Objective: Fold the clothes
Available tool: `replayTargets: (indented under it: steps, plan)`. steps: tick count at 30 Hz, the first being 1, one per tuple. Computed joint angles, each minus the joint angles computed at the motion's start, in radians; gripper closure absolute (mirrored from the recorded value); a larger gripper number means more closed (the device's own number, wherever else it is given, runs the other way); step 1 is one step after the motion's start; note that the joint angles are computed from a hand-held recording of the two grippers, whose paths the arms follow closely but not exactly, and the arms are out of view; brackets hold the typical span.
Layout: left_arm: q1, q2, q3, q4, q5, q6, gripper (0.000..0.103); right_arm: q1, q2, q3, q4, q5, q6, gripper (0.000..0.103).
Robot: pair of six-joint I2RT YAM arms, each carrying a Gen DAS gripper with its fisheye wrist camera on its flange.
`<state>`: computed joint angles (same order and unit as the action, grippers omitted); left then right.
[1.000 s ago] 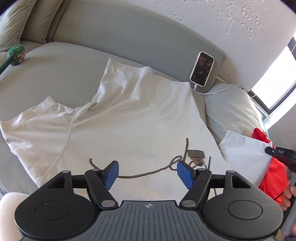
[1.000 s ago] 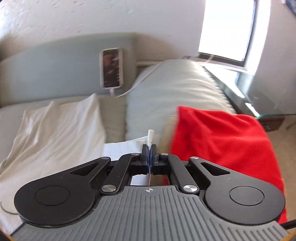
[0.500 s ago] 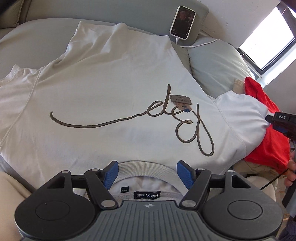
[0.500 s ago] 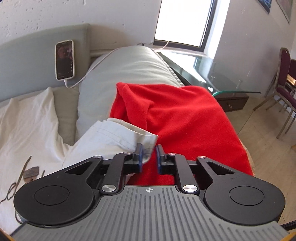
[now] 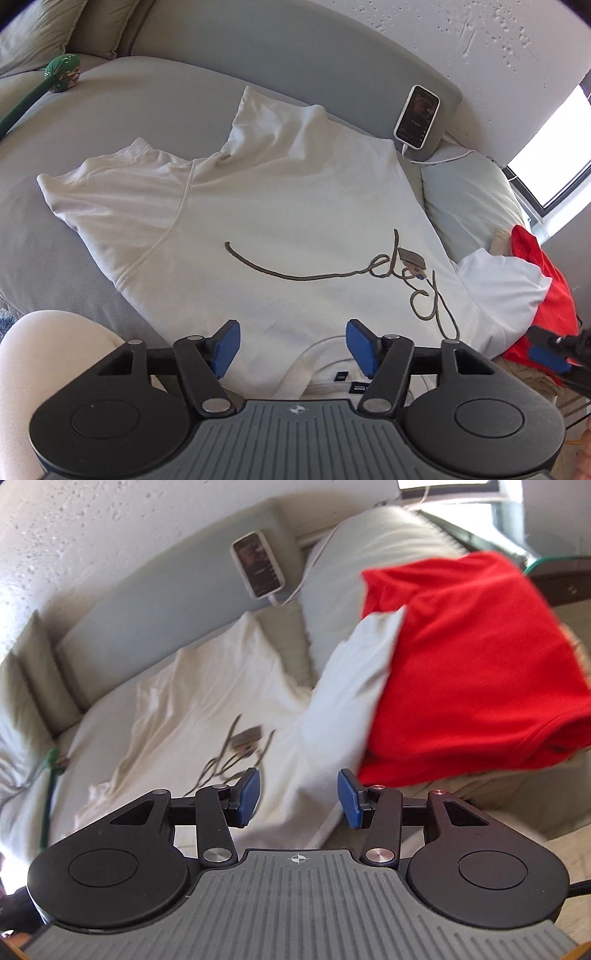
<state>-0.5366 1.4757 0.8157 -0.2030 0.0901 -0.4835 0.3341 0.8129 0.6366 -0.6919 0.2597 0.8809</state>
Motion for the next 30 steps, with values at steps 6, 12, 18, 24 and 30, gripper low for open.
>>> replayTargets:
  steps: [6, 12, 18, 24, 30]
  plan:
    - [-0.042, 0.169, 0.072, 0.006, -0.014, 0.079, 0.097, 0.133, 0.34, -0.033, 0.289, -0.097, -0.021, 0.098]
    - [-0.045, 0.14, 0.087, -0.154, 0.029, 0.143, 0.096, 0.166, 0.46, 0.014, 0.156, -0.083, -0.005, 0.101]
    - [0.068, -0.057, 0.118, -0.254, 0.107, 0.184, 0.081, 0.072, 0.21, 0.06, 0.002, -0.179, -0.055, 0.094]
    - [0.145, -0.161, 0.24, -0.227, 0.101, 0.193, 0.057, 0.054, 0.167, 0.31, -0.053, -0.102, -0.177, 0.063]
    - [0.164, -0.066, 0.375, -0.173, 0.017, 0.178, 0.032, -0.001, 0.293, 0.5, -0.04, -0.052, -0.243, 0.046]
